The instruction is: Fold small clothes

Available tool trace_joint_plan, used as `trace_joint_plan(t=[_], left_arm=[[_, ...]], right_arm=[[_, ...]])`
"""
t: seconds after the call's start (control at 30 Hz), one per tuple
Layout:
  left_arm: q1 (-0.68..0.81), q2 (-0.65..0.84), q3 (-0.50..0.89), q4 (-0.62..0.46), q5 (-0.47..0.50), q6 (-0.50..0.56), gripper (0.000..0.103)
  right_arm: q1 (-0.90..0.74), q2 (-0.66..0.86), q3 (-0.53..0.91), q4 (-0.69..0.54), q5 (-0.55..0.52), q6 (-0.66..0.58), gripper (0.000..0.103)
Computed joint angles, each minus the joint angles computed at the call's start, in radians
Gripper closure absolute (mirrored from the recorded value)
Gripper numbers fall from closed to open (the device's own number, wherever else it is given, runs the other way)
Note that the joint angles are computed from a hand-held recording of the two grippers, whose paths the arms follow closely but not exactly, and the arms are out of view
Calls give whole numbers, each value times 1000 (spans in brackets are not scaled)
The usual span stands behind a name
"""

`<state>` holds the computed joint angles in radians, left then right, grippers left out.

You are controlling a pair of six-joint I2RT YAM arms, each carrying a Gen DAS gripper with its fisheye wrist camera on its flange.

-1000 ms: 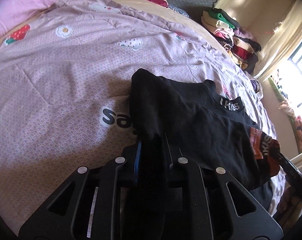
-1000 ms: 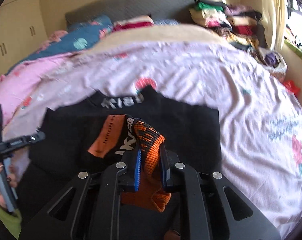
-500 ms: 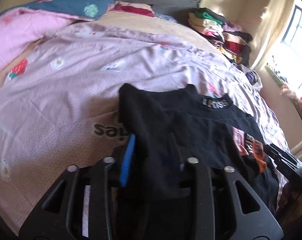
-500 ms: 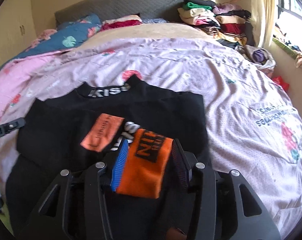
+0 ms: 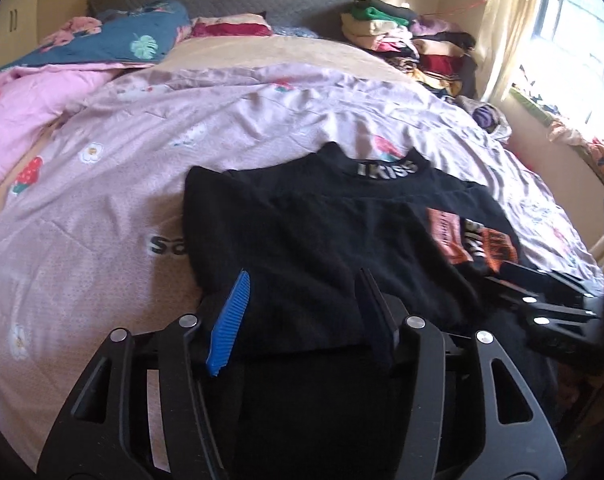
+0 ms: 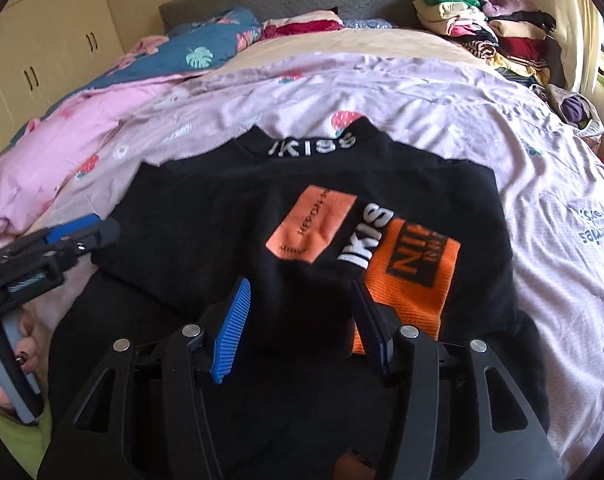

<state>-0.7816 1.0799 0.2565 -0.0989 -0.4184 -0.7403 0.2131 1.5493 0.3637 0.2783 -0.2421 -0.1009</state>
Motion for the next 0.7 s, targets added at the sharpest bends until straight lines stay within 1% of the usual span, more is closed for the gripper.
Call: trace_joint_plan(t=[0.03, 0.1, 0.13, 0.2, 0.23, 0.27, 0.33, 0.4, 0.47, 0.53, 0.57, 0.63, 0.7], left_arm=[[6, 18, -1, 24, 30, 8, 57], [0, 90, 14, 52, 23, 12, 55], [9, 120, 18, 65, 28, 16, 55], [69, 196, 12, 128, 108, 35, 54], [112, 235, -4, 182, 164, 47, 53], [133, 242, -21, 218, 192, 51, 53], [158, 228, -44, 247, 225, 54, 53], [158, 202, -52, 237, 228, 43, 53], [138, 185, -49, 215, 211, 33, 53], [118, 178, -43, 194, 193, 24, 53], [112, 173, -40, 185, 189, 18, 53], [103, 145, -39, 161, 183, 6, 49], [94, 118, -39, 141, 178, -3, 42]], right_arm=[[5, 15, 6, -5, 23, 4, 47], [7, 51, 15, -4, 54, 11, 47], [-5, 65, 18, -1, 44, 13, 47], [-29, 77, 14, 12, 16, 17, 47], [-34, 78, 13, 10, 12, 20, 47], [-37, 76, 10, 11, 11, 20, 47], [-42, 71, 4, 12, 8, 18, 47], [-52, 51, -9, 15, -6, 25, 46], [-71, 19, -25, 13, -36, 27, 42], [-85, -18, -41, 4, -54, 33, 31], [-93, -42, -54, 2, -64, 34, 30], [-108, -85, -71, -11, -87, 36, 24], [-118, -119, -83, -21, -102, 39, 18]])
